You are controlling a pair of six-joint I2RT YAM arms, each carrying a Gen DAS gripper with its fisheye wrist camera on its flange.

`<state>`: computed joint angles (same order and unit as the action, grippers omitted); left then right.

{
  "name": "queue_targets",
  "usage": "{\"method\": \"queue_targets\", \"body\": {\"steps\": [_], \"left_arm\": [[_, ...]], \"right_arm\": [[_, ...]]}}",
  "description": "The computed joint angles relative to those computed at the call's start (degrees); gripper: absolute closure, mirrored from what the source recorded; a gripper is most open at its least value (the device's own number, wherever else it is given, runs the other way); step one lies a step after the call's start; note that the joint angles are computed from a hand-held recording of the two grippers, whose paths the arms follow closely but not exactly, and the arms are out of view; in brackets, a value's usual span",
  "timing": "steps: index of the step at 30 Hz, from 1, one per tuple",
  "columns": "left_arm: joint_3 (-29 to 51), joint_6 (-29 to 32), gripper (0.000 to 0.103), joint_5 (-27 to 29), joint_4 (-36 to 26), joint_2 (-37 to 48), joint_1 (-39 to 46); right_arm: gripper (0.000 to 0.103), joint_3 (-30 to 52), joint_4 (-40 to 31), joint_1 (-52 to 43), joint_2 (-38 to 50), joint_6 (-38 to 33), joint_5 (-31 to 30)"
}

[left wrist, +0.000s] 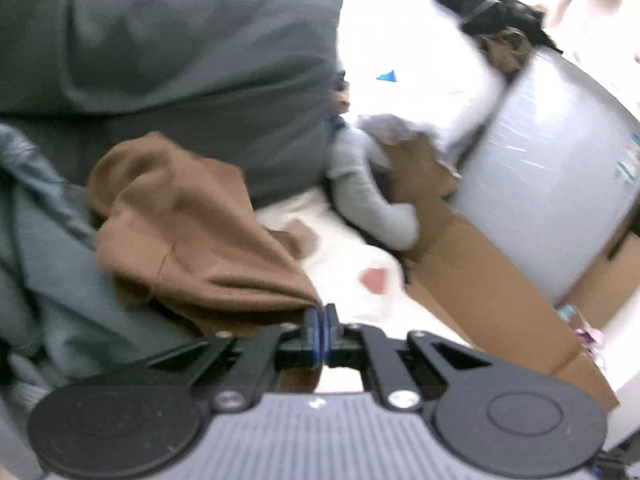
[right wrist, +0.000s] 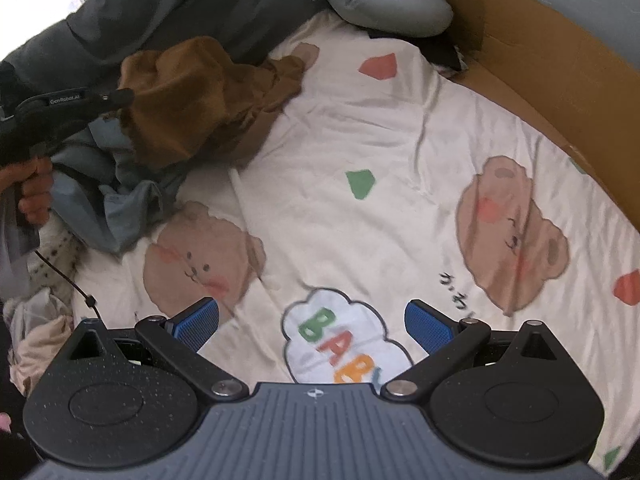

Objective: Fold clothes
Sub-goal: 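Close the left gripper on the brown garment while the right tool approaches it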

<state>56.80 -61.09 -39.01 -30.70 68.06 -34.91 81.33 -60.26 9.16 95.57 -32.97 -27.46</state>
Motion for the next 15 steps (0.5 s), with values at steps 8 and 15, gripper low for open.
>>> {"method": "queue_targets", "body": {"steps": [8,15], "left_arm": [[6.5,4.6,0.102,5.6,8.8,10.1,-4.5],[11.9,6.0,0.102,10.6,13.3,18.0,-7.3]], "right_arm": [[0.001,-4.4,6.6,2.3,-1.2,2.9,-3.0],[0.002,-8.5,12.0,2.8,-2.7,3.9,-4.9]]}}
